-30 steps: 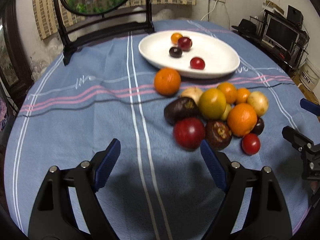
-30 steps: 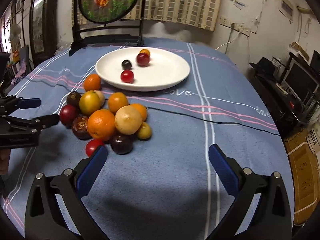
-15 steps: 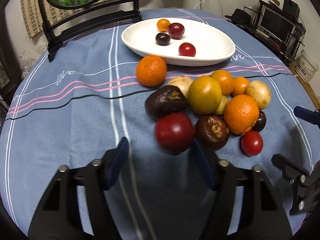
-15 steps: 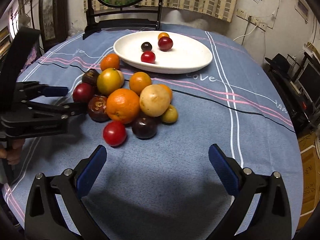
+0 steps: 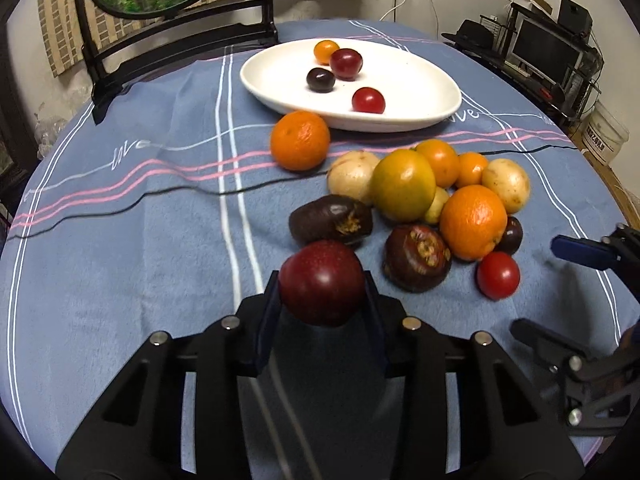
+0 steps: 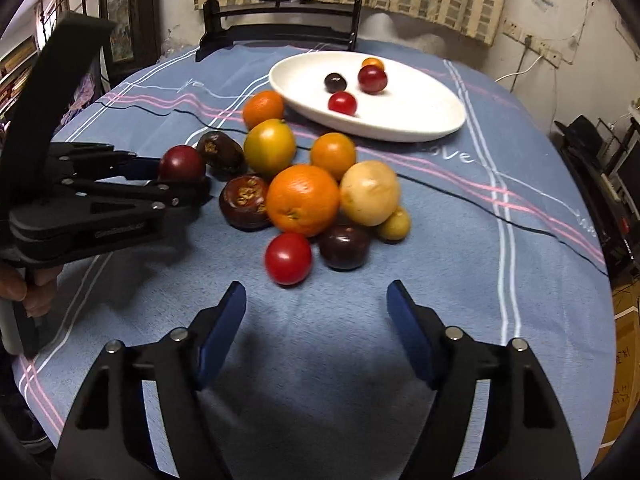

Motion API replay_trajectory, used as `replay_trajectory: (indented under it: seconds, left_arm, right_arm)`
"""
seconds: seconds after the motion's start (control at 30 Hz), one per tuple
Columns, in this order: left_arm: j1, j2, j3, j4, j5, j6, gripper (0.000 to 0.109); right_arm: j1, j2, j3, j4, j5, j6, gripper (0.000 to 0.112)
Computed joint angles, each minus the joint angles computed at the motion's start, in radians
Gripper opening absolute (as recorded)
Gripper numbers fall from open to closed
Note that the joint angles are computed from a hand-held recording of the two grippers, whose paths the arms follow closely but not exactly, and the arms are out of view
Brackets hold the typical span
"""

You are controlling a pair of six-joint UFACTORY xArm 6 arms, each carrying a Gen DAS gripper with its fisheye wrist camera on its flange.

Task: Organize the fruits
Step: 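Grasp a dark red plum with the left gripper while the right gripper grasps a red tomato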

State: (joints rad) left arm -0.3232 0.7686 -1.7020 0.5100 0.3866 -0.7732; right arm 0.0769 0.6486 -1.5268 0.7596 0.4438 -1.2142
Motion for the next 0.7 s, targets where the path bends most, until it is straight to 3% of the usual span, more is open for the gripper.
replay_trajectory:
  seconds: [0.07, 0.13, 0.3, 0.33, 0.53, 0.7]
  left_arm:
    - [0.004, -0.014, 0.027, 0.010, -0.010, -0.017, 0.039]
    - [0.008, -0.024, 0.049, 0.004, -0.023, -0.019, 0.039]
    - [0.015, -0.032, 0.075, -0.026, -0.054, -0.002, 0.039]
    - [0.015, -0.032, 0.075, -0.028, -0.054, -0.001, 0.039]
    - [0.018, -0.054, 0.104, -0.010, -0.064, -0.013, 0.039]
    - [0.022, -0.095, 0.147, 0.048, -0.078, -0.048, 0.039]
  right_arm:
    - [0.004, 0.009, -0.012, -0.013, 0.021, 0.020, 0.067]
    - [0.009, 0.033, -0.043, -0.054, 0.044, 0.073, 0.050]
    - [0.019, 0.065, -0.086, -0.098, 0.055, 0.169, 0.041]
    - [0.019, 0.067, -0.089, -0.095, 0.057, 0.175, 0.026]
    - [-0.003, 0.053, -0.093, -0.017, 0.118, 0.150, 0.026]
    - [-0.031, -0.015, -0.026, 0.087, 0.100, 0.026, 0.026]
